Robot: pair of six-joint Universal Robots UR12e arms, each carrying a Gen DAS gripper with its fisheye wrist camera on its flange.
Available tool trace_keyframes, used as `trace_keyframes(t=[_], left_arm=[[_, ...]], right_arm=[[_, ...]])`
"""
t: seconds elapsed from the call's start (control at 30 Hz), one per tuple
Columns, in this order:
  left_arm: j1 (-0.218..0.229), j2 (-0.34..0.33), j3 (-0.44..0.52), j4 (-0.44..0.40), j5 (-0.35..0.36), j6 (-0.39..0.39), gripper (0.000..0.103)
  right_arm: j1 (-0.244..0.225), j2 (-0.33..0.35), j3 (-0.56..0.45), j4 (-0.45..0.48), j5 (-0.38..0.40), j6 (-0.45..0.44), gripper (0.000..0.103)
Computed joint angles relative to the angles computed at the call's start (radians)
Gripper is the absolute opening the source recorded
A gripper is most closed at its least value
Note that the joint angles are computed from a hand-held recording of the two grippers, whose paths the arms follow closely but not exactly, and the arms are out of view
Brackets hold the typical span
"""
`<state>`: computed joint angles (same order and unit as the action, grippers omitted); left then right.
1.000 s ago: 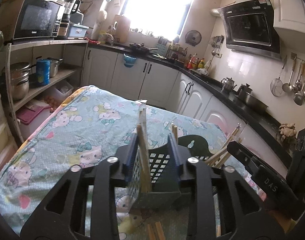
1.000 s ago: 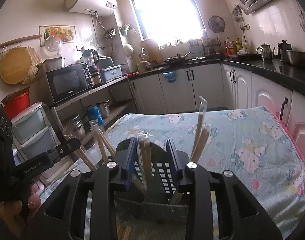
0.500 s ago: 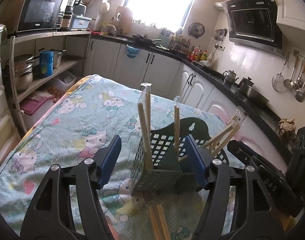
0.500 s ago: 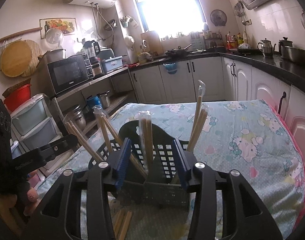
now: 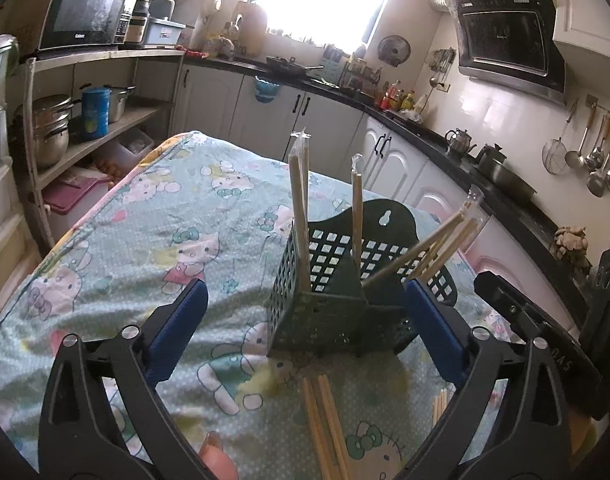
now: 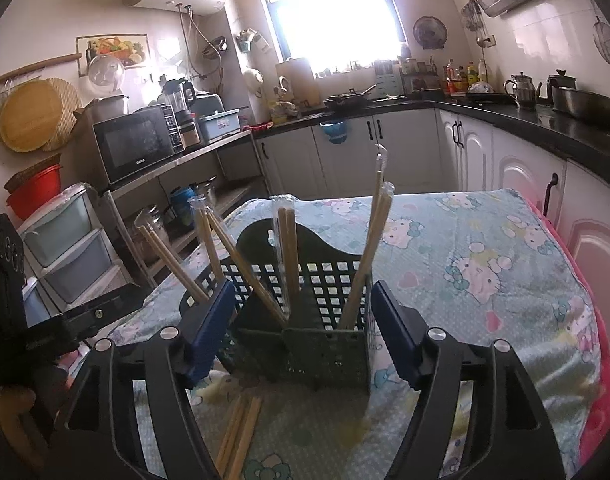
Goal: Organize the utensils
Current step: 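Withdraw both open tools from the caddy toward the remaining chopsticks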
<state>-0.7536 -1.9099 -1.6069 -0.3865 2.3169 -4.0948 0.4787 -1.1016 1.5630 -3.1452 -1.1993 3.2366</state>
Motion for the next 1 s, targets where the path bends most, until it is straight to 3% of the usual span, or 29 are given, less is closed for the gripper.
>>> trace_keyframes(t=[0.47,1.0], left_arm=[[-0.020,0.000,-0.014,-0.017,-0.001,-0.033,0.091],[-0.037,-0.008,-0.022,-0.056,-0.040,-0.060,0.091]], right_arm=[[-0.008,-0.041,0.067,0.007,-0.039,-0.006,0.081],[-0.020,-0.083,0.141,0.017,-0.068,-0.034,0.083]])
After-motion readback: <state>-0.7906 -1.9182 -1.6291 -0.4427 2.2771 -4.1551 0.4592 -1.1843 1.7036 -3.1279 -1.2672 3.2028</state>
